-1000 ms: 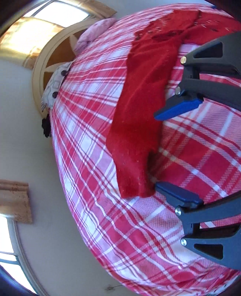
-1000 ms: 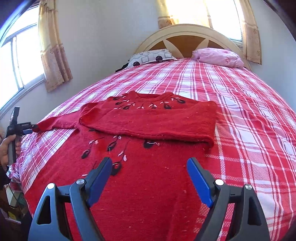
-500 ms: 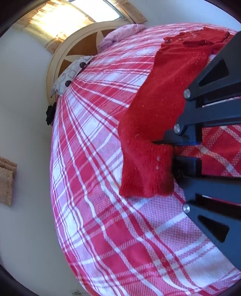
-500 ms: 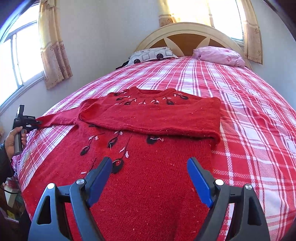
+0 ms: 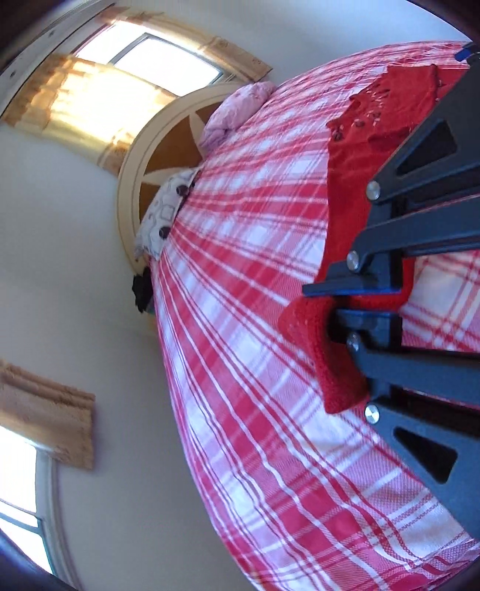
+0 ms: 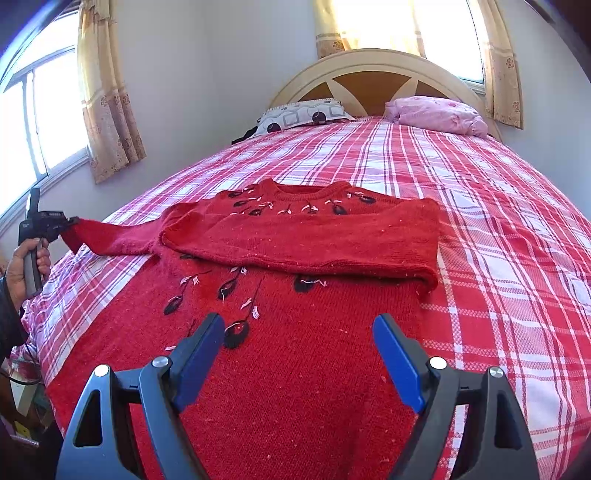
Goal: Fold small clothes
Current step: 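Lift the sleeve with the left gripper, fold it across the body, release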
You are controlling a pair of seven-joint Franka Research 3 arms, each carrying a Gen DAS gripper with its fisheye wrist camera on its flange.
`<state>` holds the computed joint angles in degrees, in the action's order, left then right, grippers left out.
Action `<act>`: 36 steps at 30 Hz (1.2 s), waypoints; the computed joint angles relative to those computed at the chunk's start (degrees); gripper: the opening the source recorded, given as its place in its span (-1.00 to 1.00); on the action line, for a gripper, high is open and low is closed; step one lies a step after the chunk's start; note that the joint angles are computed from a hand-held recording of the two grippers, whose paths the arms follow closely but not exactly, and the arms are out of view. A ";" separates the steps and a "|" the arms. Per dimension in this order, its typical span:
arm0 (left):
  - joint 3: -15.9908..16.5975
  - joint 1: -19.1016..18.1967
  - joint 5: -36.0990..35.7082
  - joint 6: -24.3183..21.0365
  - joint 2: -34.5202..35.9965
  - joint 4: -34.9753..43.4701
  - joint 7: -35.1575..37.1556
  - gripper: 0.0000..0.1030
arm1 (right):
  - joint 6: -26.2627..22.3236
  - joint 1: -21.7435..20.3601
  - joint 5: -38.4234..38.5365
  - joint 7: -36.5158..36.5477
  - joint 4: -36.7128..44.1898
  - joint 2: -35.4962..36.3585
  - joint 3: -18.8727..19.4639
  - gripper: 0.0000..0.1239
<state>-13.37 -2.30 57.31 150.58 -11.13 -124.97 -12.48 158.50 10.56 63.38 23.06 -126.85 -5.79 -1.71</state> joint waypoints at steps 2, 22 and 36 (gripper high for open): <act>-0.67 -0.82 0.40 0.08 1.46 2.91 2.26 -0.90 | -0.08 -0.08 0.08 -0.21 -0.13 -0.31 -0.11 0.34; 1.01 -15.65 0.53 0.99 20.96 34.35 19.86 -0.90 | -1.67 -1.86 7.20 -4.52 -0.65 -1.10 -1.76 0.34; 1.35 -26.65 -15.82 -6.07 47.15 67.63 46.26 -0.90 | -2.26 -4.37 9.64 -3.81 0.80 0.40 -2.55 0.34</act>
